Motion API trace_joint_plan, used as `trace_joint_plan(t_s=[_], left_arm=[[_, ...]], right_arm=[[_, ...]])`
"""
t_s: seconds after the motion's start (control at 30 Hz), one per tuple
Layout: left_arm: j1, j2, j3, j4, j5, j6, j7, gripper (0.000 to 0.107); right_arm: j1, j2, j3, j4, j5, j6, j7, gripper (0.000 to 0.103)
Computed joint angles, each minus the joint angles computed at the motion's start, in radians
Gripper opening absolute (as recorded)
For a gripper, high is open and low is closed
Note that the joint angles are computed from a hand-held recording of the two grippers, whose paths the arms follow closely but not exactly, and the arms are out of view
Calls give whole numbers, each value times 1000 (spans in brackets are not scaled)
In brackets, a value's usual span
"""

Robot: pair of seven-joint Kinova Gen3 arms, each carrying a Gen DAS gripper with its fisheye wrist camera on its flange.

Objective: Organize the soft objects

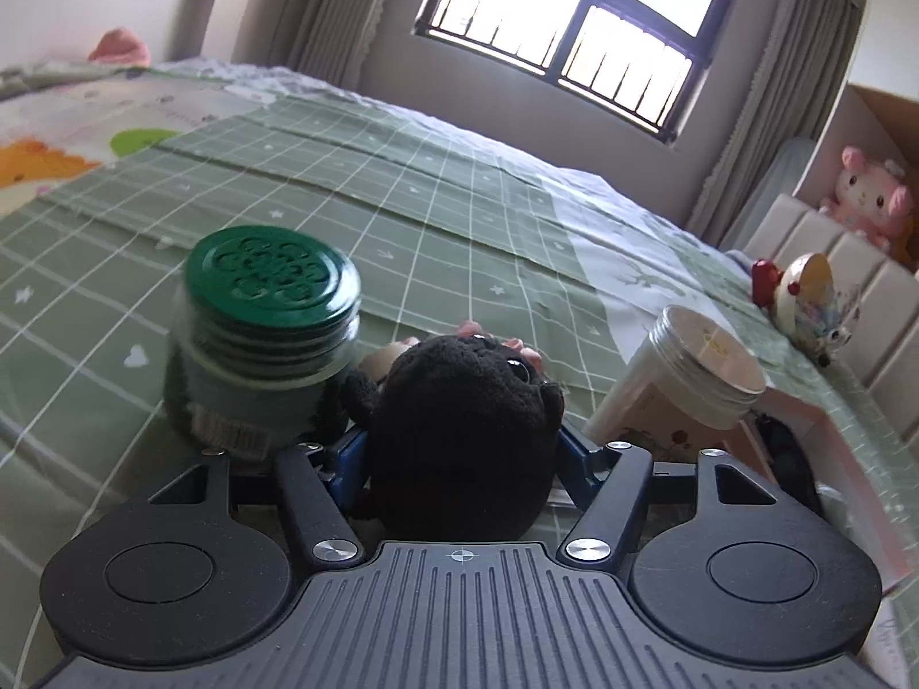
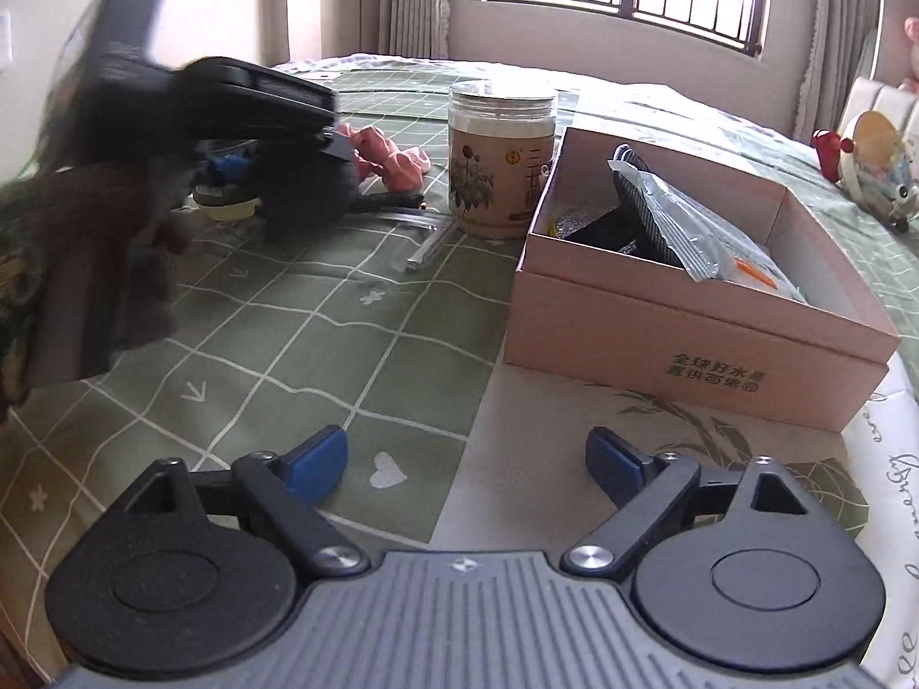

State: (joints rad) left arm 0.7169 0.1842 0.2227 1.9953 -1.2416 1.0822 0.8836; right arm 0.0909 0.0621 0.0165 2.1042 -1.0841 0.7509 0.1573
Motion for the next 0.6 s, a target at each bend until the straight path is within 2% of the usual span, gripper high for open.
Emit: trace_joint_plan(t_s=[0.17, 0.27, 0.4, 0.5, 0.6], left_arm=[[55, -82, 60, 77, -8, 71, 87, 69], [84, -117, 109, 106, 15, 137, 128, 69], [91, -146, 150, 93, 112, 184, 41, 69], [76, -184, 160, 103, 165, 134, -36, 69], [72, -216, 191, 138, 164, 125, -25, 69]], right_arm=[[36, -7, -57, -9, 4, -4, -25, 91], [-22, -30, -23, -3, -10, -15, -12, 91], [-188, -64, 100, -67, 48, 28, -130, 91], [-327, -60, 183, -161, 94, 65, -252, 91], [-466, 3, 261, -287, 124, 104, -374, 91]])
